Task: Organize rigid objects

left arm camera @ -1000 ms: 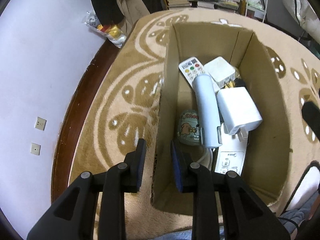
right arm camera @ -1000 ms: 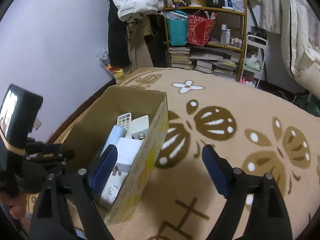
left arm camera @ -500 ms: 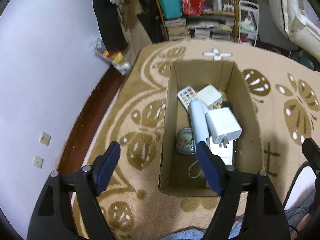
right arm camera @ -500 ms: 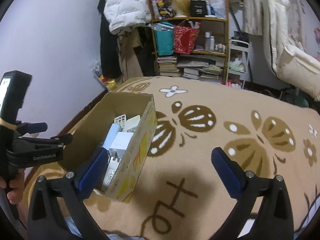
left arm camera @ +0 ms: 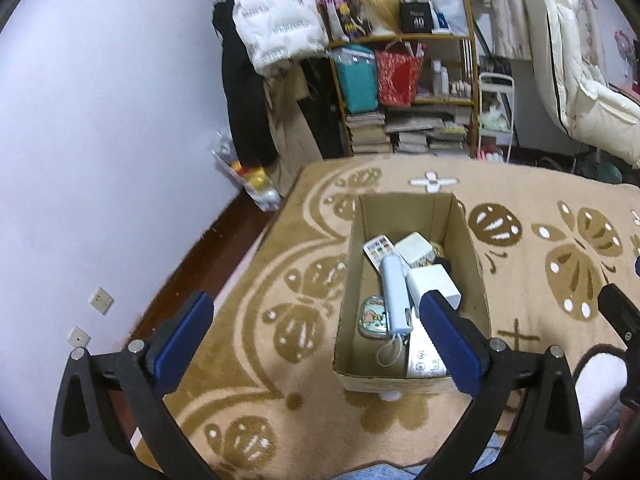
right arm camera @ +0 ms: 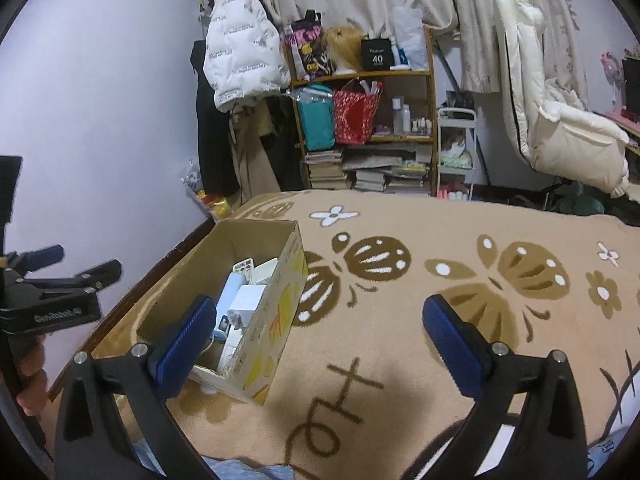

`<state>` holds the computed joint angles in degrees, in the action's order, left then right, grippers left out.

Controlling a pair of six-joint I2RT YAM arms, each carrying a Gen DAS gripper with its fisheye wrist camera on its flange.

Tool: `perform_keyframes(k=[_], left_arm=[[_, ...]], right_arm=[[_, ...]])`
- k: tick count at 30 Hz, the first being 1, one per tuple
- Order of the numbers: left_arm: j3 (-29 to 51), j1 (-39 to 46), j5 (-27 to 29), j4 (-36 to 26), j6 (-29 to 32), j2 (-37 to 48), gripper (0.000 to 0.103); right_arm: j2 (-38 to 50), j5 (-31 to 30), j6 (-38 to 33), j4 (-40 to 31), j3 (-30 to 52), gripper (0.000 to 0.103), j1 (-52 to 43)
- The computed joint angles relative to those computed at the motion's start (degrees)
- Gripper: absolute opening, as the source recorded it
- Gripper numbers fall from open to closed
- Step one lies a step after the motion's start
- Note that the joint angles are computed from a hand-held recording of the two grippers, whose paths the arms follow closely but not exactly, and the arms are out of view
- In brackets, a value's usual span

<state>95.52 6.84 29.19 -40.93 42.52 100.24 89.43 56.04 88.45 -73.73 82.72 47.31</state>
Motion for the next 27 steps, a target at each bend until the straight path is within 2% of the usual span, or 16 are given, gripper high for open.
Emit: perform_keyframes(k=[8, 18, 27], left_arm=[[-2.75, 2.84, 5.5, 1.77, -0.01, -3.04, 0.102], [-2.08, 2.7, 4.64, 0.68, 0.49, -1.34, 0.102], [-5.09, 2.26, 3.59, 3.13, 1.31, -2.89, 0.102]], right_arm=[[1.31, 1.68, 3.83, -2.49, 0.43, 0.103, 1.77], [0.38, 1.89, 6.91, -2.74, -1.55, 0.103, 1.55], [0.2, 1.35, 7.87, -2.81, -2.39, 0.103, 1.36]])
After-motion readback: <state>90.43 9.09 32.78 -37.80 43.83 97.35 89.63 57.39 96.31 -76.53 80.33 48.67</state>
